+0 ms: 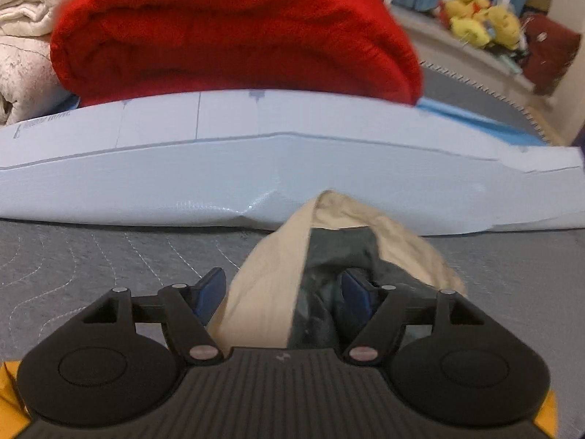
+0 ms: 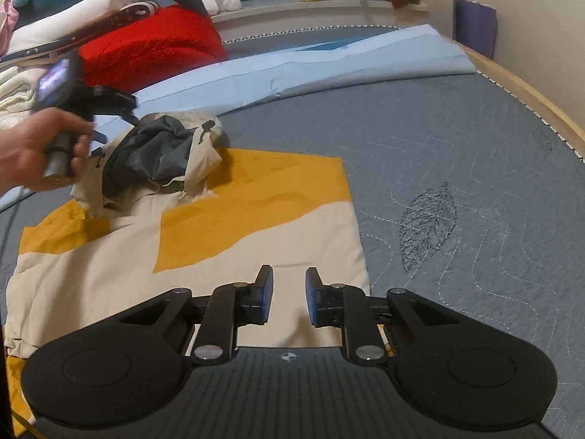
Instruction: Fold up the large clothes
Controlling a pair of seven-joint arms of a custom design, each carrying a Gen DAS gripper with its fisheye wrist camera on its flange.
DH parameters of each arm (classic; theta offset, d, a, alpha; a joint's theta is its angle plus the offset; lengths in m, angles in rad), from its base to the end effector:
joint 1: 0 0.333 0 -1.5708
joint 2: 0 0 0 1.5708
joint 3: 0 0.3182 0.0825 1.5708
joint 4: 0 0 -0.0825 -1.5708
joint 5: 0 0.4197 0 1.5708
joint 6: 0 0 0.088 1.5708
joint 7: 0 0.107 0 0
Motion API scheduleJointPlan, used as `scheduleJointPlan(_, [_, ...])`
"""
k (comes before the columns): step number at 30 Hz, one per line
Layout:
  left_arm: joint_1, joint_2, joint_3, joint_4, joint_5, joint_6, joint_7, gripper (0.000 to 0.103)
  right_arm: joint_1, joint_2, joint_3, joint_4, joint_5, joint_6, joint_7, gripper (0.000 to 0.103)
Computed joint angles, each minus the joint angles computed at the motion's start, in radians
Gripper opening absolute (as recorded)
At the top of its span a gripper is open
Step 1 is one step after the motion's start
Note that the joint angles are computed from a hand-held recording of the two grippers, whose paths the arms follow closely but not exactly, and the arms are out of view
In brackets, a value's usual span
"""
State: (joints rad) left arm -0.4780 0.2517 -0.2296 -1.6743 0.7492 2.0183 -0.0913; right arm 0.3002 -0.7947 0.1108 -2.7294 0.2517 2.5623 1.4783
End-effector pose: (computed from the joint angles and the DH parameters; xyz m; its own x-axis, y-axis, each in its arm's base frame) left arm 0.5531 -0.4042 0.4701 0.5995 -0.7981 0.0608 -0.6206 -0.5114 -0.5944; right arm 0.3558 0.1519 0.5057 0.3532 -0.9300 -0.1016 -0.7762 -0.2308 -0.5867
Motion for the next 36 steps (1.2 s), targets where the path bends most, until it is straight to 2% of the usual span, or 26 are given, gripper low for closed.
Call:
scheduleJointPlan(2, [0.001, 0.033, 0.005, 0.027, 0.001, -0.023, 0.030, 0.072, 0.004, -0.003, -0.003, -0.002, 0.002, 0.000, -0.004, 0.020])
scheduleJointPlan(3, [-0.002, 0.052, 0.008, 0.047, 0.006, -0.041, 0.054, 0.057, 0.004, -0.001, -0.004, -0.001, 0.003, -0.001, -0.004, 0.020])
scheduleJointPlan(4, [-0.003, 0.059, 0.011, 0.055, 0.010, -0.046, 0.077, 0.028, 0.004, 0.002, -0.006, 0.001, 0.005, -0.003, -0.004, 0.020])
scheduleJointPlan(6, [-0.008, 0.057, 0.011, 0.060, 0.017, -0.053, 0.131, 0.005, -0.002, 0.011, -0.004, 0.007, 0.003, -0.004, 0.000, 0.020])
scheduleJointPlan(7, [-0.020, 0.038, 0.012, 0.046, 0.050, -0.052, 0.140, 0.004, -0.005, 0.014, -0.001, 0.009, 0.002, -0.005, 0.004, 0.020])
scheduleJointPlan(9, [-0.036, -0.045, 0.001, -0.039, 0.135, 0.023, 0.134, 0.004, -0.005, 0.017, 0.002, 0.014, 0.006, -0.005, 0.017, 0.020])
scheduleJointPlan(11, [-0.055, -0.145, -0.033, -0.138, 0.223, 0.088, 0.140, 0.004, -0.004, 0.016, 0.000, 0.019, 0.013, -0.002, 0.028, 0.020])
scheduleJointPlan(13, [-0.081, -0.263, -0.094, -0.251, 0.274, 0.129, 0.166, 0.004, -0.004, 0.014, -0.002, 0.023, 0.023, 0.004, 0.045, 0.020])
scheduleJointPlan(15, [-0.117, -0.378, -0.171, -0.363, 0.286, 0.126, 0.183, 0.004, -0.003, 0.009, -0.004, 0.023, 0.035, 0.011, 0.061, 0.020])
scheduleJointPlan(17, [-0.160, -0.460, -0.251, -0.451, 0.242, 0.096, 0.204, 0.004, -0.004, 0.005, -0.005, 0.022, 0.048, 0.019, 0.085, 0.020])
scheduleJointPlan(19, [-0.214, -0.481, -0.331, -0.474, 0.140, -0.009, 0.213, 0.006, 0.009, -0.001, -0.018, 0.018, 0.076, 0.037, 0.101, 0.027])
scheduleJointPlan(21, [-0.257, -0.473, -0.375, -0.456, 0.015, -0.094, 0.142, 0.007, 0.036, -0.005, -0.037, 0.014, 0.110, 0.060, 0.095, 0.030])
scheduleJointPlan(23, [-0.281, -0.444, -0.411, -0.408, -0.025, -0.194, 0.031, 0.008, 0.068, -0.011, -0.055, 0.008, 0.144, 0.085, 0.076, 0.032])
scheduleJointPlan(24, [-0.289, -0.435, -0.423, -0.384, -0.025, -0.244, -0.052, 0.013, 0.089, -0.013, -0.070, 0.005, 0.168, 0.095, 0.062, 0.034])
scheduleJointPlan(25, [-0.295, -0.429, -0.427, -0.365, -0.020, -0.276, -0.142, 0.023, 0.110, -0.014, -0.085, 0.004, 0.194, 0.100, 0.051, 0.036])
scheduleJointPlan(27, [-0.297, -0.441, -0.423, -0.361, 0.007, -0.303, -0.334, 0.037, 0.147, -0.010, -0.108, 0.003, 0.247, 0.106, 0.028, 0.039])
scheduleJointPlan(29, [-0.290, -0.472, -0.402, -0.391, 0.026, -0.266, -0.492, 0.039, 0.180, 0.004, -0.130, 0.009, 0.293, 0.092, -0.002, 0.040])
scheduleJointPlan(31, [-0.268, -0.525, -0.370, -0.467, 0.040, -0.150, -0.639, 0.040, 0.201, 0.018, -0.142, 0.017, 0.336, 0.063, -0.024, 0.040])
scheduleJointPlan(32, [-0.250, -0.530, -0.353, -0.484, 0.046, -0.100, -0.668, 0.041, 0.214, 0.026, -0.148, 0.020, 0.361, 0.049, -0.037, 0.040])
scheduleJointPlan(36, [-0.216, -0.482, -0.341, -0.481, 0.053, -0.025, -0.638, 0.041, 0.258, 0.050, -0.146, 0.021, 0.458, 0.022, -0.090, 0.040])
